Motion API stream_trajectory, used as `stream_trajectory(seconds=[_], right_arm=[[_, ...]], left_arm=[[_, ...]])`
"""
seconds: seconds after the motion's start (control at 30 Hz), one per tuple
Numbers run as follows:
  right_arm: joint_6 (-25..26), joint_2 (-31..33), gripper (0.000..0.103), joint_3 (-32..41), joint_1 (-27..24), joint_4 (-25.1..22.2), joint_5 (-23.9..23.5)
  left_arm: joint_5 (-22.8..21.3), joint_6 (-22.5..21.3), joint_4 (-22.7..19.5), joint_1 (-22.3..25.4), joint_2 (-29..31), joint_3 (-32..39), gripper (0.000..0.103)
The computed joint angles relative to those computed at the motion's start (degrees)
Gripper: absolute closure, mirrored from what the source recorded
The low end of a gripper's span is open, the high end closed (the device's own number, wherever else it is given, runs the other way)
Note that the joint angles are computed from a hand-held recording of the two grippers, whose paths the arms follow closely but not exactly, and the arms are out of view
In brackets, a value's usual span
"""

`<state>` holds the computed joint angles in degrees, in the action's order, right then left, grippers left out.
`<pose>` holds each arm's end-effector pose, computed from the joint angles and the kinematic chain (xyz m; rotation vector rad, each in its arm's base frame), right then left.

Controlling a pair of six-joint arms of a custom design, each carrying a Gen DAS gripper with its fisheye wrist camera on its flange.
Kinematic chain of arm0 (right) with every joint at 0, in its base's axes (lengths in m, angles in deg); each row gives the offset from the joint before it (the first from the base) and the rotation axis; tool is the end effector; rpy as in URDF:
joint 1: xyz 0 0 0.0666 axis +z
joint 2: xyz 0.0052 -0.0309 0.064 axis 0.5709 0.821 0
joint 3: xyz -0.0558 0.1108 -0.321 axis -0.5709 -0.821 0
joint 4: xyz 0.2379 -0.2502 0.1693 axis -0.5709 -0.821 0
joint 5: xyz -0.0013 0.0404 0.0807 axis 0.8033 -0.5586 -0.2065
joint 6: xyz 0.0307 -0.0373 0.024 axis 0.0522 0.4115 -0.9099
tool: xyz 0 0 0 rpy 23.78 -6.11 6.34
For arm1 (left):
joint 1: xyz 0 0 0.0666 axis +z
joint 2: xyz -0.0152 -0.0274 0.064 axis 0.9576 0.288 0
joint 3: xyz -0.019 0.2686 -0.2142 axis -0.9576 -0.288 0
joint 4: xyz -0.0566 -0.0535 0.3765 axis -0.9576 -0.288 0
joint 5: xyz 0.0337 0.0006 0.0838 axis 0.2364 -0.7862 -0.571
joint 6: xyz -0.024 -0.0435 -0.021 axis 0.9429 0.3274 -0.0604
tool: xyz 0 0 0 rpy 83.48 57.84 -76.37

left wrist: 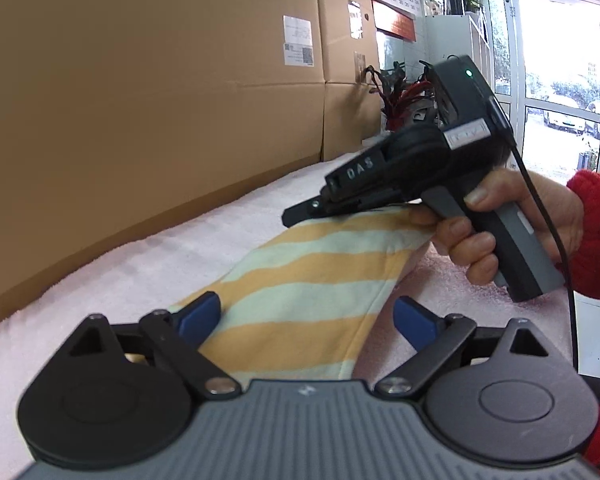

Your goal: Fold clothes

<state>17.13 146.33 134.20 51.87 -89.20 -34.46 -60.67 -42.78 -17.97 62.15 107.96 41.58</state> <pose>0.3808 0.1246 0.5095 0.0360 2.0386 0.7212 0.3412 -0.0829 0.5135 0.7944 1.8866 -0.3618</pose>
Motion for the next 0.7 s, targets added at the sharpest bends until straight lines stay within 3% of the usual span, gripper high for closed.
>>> stream_trajectory(seconds=[0.1, 0.13, 0.17, 0.23, 0.27, 0.33, 0.37, 0.43, 0.47, 0.5, 0.57, 0.63, 0.7], right_arm=[[0.9, 0.3, 0.103, 0.0, 0.0, 0.6, -0.2], [1.2, 0.3, 0.103, 0.0, 0.1, 0.8, -0.3], [1.5, 0.4, 0.103, 0.0, 0.1, 0.9, -0.3], [1.5, 0.6, 0.103, 0.1, 0.4, 1.2, 0.3], [1.2, 0.8, 0.103, 0.2, 0.4, 1.4, 0.2], [0.7, 1.1, 0.103, 0.4, 0.3, 1.8, 0.1], [0.8, 1.2, 0.103, 0.6, 0.3, 1.7, 0.2], [0.9, 1.2, 0.103, 1.0, 0.5, 1.3, 0.5], [0.6, 1.0, 0.103, 0.8, 0.5, 1.5, 0.3], [0.2, 0.8, 0.103, 0.5, 0.5, 1.7, 0.1], [-0.6, 0.4, 0.103, 0.0, 0.2, 2.4, -0.7], [-1.1, 0.3, 0.103, -0.4, -0.1, 3.1, -1.4], [-1.3, 0.4, 0.103, -0.4, -0.2, 3.2, -1.7]], left_arm=[[-0.5, 1.7, 2.3, 0.5, -2.0, -1.7, 0.017], [-0.1, 4.8, 3.3, 0.9, -3.0, -1.9, 0.024], [0.3, 7.9, 4.2, 1.3, -3.9, -2.2, 0.025], [-0.3, 21.0, 10.7, 1.4, -6.8, -3.9, 0.023], [-2.0, 30.6, 15.8, 0.6, -8.1, -5.2, 0.023], [-11.9, 40.1, 19.4, -4.6, -7.6, -5.7, 0.019], [-17.0, 44.4, 20.7, -7.1, -7.1, -5.6, 0.025], [-32.1, 44.1, 17.7, -13.2, -2.9, -2.7, 0.037], [-35.1, 45.1, 14.6, -14.0, -0.3, -0.5, 0.050], [-34.2, 47.0, 11.2, -13.4, 2.2, 1.6, 0.057], [-30.2, 52.0, 6.6, -11.2, 5.8, 4.2, 0.087], [-34.3, 50.2, 5.8, -11.4, 6.8, 4.9, 0.094], [-35.3, 49.6, 5.1, -10.8, 7.1, 4.7, 0.096]])
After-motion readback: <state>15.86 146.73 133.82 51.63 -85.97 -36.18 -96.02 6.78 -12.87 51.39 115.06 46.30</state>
